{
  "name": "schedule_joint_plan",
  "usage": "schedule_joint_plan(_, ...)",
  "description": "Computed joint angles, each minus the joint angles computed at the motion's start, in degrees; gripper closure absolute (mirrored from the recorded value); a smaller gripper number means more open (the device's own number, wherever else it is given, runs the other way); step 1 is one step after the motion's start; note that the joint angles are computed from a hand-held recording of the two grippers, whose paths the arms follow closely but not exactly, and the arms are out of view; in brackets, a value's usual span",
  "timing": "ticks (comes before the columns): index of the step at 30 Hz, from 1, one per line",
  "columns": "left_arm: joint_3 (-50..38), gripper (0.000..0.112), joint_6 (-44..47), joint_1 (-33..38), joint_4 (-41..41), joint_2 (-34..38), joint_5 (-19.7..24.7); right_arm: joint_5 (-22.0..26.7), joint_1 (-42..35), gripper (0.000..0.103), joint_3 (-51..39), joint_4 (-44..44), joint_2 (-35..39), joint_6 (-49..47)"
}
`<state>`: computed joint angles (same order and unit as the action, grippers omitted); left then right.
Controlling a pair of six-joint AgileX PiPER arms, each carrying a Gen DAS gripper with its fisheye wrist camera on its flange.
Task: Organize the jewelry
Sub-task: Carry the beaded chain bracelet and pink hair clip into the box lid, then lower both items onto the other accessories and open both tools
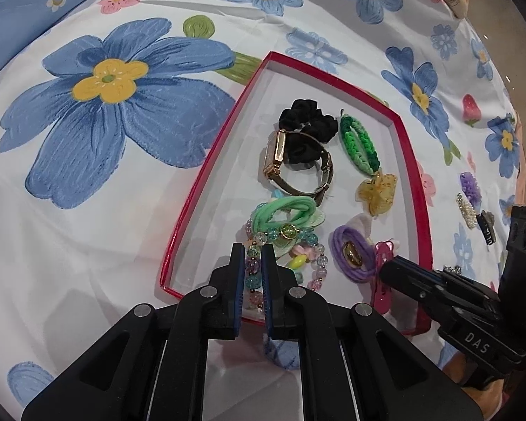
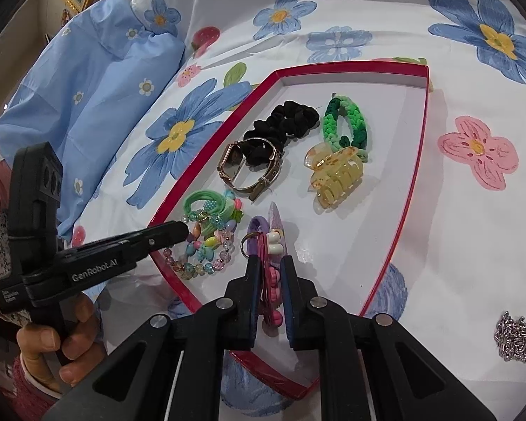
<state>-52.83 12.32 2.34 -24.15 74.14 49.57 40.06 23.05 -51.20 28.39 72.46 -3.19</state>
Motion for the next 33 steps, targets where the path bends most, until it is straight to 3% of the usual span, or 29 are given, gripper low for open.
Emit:
schedule_joint_plan(7,-0.3,0.102,-0.8,-0.2,0.5,0.4,0.0,-0.1,-0.2,0.09,0.0,0.7,0.2,-0.5)
schedule_joint_plan(18,-0.6,0.087,-1.4,-0.1,0.5,-1.0,0.9,0.5,0.1,0.079,-0.2,2.2,0.2,-1.1)
schedule_joint_plan(33,-1.3,0.083,-2.0,0.3,0.4,-3.7,2.9,0.5,0.7,0.07,-0.4,0.5,-0.1,-0.1)
